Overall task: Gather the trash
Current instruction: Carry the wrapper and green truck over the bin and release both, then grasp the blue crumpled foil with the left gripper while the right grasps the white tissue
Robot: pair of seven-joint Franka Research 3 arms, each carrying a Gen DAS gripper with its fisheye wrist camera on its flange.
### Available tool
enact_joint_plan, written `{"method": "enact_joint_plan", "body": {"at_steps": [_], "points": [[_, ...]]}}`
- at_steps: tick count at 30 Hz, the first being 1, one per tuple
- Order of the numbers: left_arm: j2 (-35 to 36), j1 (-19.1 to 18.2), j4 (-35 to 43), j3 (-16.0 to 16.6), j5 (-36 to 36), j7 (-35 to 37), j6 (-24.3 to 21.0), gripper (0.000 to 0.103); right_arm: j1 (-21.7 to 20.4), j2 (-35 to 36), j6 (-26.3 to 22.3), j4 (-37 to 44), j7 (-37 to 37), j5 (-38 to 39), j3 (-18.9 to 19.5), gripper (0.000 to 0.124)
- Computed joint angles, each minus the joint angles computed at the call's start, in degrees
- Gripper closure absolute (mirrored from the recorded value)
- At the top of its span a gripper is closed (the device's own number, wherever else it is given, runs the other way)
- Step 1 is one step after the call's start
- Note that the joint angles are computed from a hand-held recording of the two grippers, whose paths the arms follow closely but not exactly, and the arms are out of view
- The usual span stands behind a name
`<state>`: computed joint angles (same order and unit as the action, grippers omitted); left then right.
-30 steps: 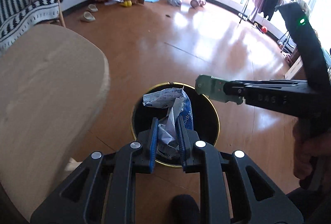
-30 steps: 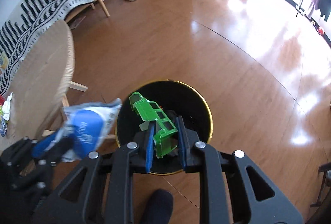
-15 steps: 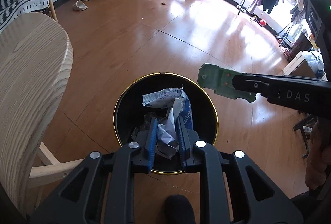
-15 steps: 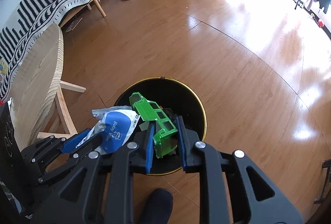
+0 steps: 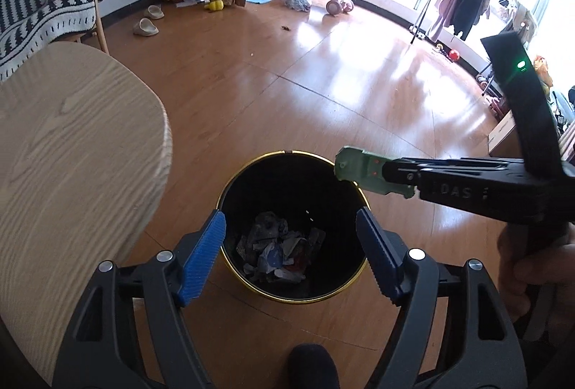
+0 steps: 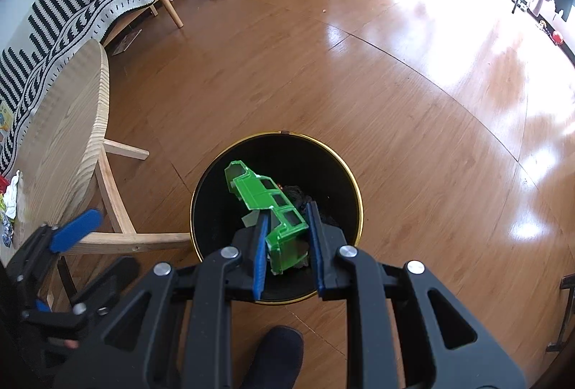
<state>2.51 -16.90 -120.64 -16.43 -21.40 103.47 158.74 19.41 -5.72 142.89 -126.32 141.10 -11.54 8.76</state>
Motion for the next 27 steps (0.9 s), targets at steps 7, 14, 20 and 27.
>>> {"method": "enact_joint_plan", "body": {"at_steps": [7,14,20,27], "points": [[-6.1,-0.1,-3.9,2.4,-1.2,1.3,-0.3,0.026,0.2,0.9,0.0,1.8,1.7,-1.3,0.2,0.039],[-13.8,1.3,-9.7,7.9,1.5,-0.8,0.4,0.017,3.7,6.3,-0.2,10.4,0.9,-2.7,1.1,0.039],[-20.0,5.5,-15.0,11.9,8.1,-6.4,0.4,0.013,9.9,15.8,-2.1,24.7,-1.6,-4.1,0.5,0.038],[-25.6,12.6,-19.2,17.6,14.4,-10.0,-0.6,0.012,18.6,30.9,-7.3,47.6,-8.1,-2.7,-0.6,0.038]]}}
